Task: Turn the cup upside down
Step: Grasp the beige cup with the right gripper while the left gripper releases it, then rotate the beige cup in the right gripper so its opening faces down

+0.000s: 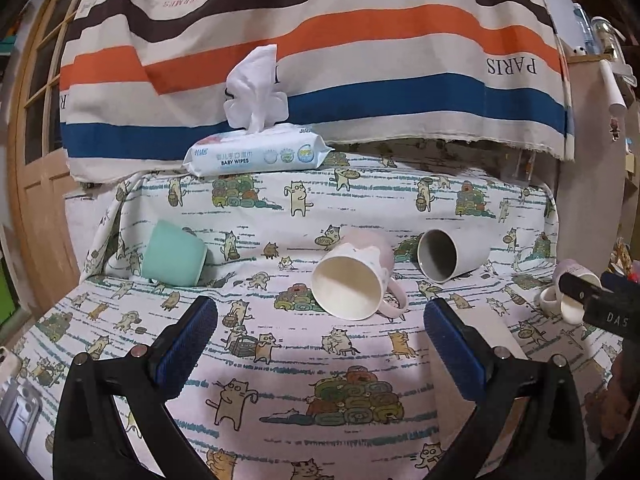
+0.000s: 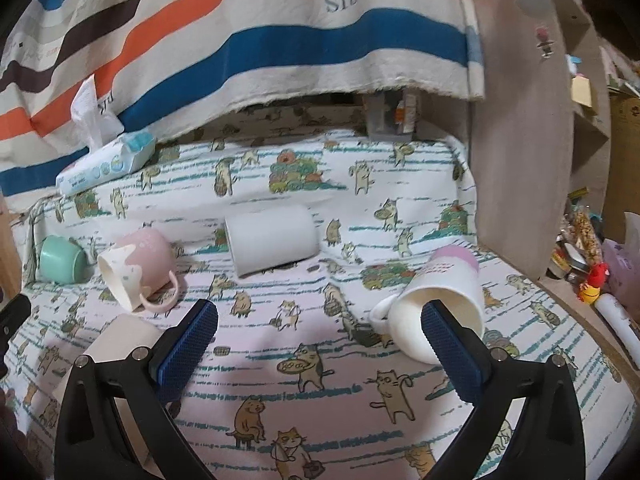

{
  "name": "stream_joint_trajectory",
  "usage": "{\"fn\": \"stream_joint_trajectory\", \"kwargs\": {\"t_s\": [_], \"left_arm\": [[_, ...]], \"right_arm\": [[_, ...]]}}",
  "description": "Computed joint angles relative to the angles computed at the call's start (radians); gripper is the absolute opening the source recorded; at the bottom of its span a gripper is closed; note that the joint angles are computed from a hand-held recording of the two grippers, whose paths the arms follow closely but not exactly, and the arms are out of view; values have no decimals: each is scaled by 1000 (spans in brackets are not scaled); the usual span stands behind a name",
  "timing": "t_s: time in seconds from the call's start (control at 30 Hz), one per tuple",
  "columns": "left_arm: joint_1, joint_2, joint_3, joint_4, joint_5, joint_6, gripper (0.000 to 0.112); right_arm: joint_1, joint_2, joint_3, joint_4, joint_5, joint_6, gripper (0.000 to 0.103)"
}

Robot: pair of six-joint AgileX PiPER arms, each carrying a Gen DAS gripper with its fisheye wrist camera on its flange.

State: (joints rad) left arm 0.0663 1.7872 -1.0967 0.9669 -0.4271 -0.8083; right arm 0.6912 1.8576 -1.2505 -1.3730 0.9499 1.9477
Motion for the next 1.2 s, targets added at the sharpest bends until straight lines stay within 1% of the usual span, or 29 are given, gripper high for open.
{"fn": "stream_joint_trajectory", "kwargs": {"t_s": [0.23, 0.3, 0.4, 0.5, 0.53, 0.57, 0.6, 0.67, 0.73, 0.8, 0.83, 0.9, 0.97, 1.0, 1.03, 1.13, 1.2], "left_arm": [[2, -9, 18, -50, -13, 45, 103], [7, -7, 15, -47, -14, 31, 103], [20, 0, 2, -4, -17, -27, 103], [27, 6, -8, -5, -3, -56, 103], [32, 9, -13, 2, 0, -79, 103], [40, 12, -18, 16, 0, -108, 103], [49, 19, -29, 46, 0, -155, 103], [74, 44, -69, 176, -9, -323, 103], [92, 69, -112, 291, 1, -482, 103], [114, 96, -152, 407, -18, -638, 103], [122, 105, -163, 438, -23, -688, 103], [130, 115, -173, 459, -26, -732, 103], [136, 118, -173, 455, -38, -735, 103], [135, 116, -169, 448, -39, -727, 103], [133, 113, -164, 435, -38, -711, 103], [128, 101, -144, 387, -40, -652, 103], [129, 100, -143, 380, -44, -645, 103]], "right_arm": [[10, -40, 32, 11, -69, 9, 103], [11, -50, 17, 35, -88, -20, 103], [8, -63, -17, 88, -127, -78, 103], [-17, -67, -78, 213, -203, -202, 103], [-31, -63, -107, 281, -237, -267, 103], [-37, -58, -125, 321, -250, -301, 103], [-47, -49, -149, 377, -269, -354, 103], [-69, -21, -211, 522, -288, -488, 103], [-94, 15, -281, 683, -297, -629, 103], [-111, 53, -343, 797, -286, -726, 103], [-121, 76, -383, 865, -276, -783, 103], [-137, 128, -472, 985, -240, -886, 103], [-140, 189, -579, 1047, -173, -951, 103], [-138, 218, -628, 1061, -138, -972, 103], [-134, 263, -705, 1074, -83, -993, 103], [-131, 357, -869, 1110, 32, -1041, 103], [-134, 423, -979, 1135, 105, -1066, 102]]}}
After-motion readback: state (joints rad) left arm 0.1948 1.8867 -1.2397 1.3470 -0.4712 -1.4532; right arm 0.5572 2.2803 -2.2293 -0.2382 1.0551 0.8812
